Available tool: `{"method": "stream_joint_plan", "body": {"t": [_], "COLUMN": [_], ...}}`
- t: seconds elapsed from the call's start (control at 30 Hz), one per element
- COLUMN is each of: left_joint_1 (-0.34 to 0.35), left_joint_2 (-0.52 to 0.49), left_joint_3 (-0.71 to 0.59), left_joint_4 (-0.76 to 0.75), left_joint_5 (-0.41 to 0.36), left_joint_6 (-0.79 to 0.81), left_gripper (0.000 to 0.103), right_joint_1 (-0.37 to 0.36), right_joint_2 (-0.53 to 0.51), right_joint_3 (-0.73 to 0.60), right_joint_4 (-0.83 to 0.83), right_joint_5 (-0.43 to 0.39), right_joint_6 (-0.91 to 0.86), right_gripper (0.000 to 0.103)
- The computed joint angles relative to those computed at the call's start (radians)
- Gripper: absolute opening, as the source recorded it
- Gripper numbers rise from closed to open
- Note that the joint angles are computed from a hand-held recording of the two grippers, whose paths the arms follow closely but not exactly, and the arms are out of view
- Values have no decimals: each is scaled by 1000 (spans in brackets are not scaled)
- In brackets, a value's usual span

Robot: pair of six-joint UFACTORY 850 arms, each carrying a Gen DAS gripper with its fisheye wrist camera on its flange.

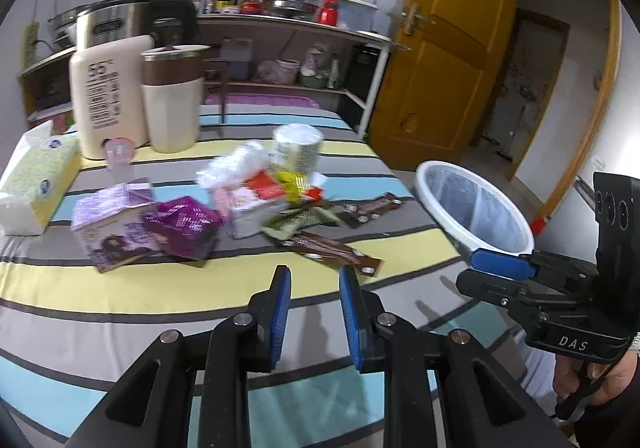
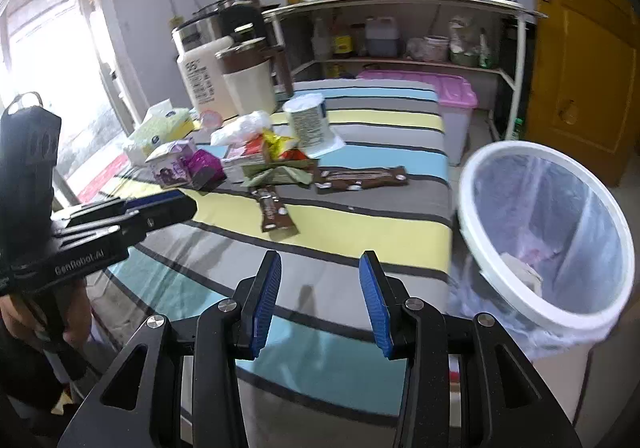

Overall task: Collect trash
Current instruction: 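Move both open tools back over the table, then grasp the purple juice carton with the left tool while the right tool grasps a chocolate wrapper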

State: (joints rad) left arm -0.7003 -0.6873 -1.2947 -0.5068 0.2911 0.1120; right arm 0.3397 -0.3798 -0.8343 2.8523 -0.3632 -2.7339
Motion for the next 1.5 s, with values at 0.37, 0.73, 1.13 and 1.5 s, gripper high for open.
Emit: {"method": "stream_joint_plan", "body": {"t": [0.37,0.73,1.13,1.5], "left_joint_1": [81,194,214,166], "left_joint_2": [50,13,-18,-12], "left_joint_3": [66,12,-4,11], "left_joint_4": [-179,32,529,481], "left_joint_5": [81,10,-46,-62], "left_joint_6": [172,140,-255,-255], "left_gripper": [51,68,68,39], "right_joint_1": [31,37,51,40], "right_joint_2": [-116,-207,-231,-178], "right_joint_3": [-156,-279,-314,-228], "right_joint_4": [-213,-445,-571,-448], "right_joint_5": [67,149,195,139], "right_joint_6": [141,343,464,390], "right_gripper": [42,42,28,28]}}
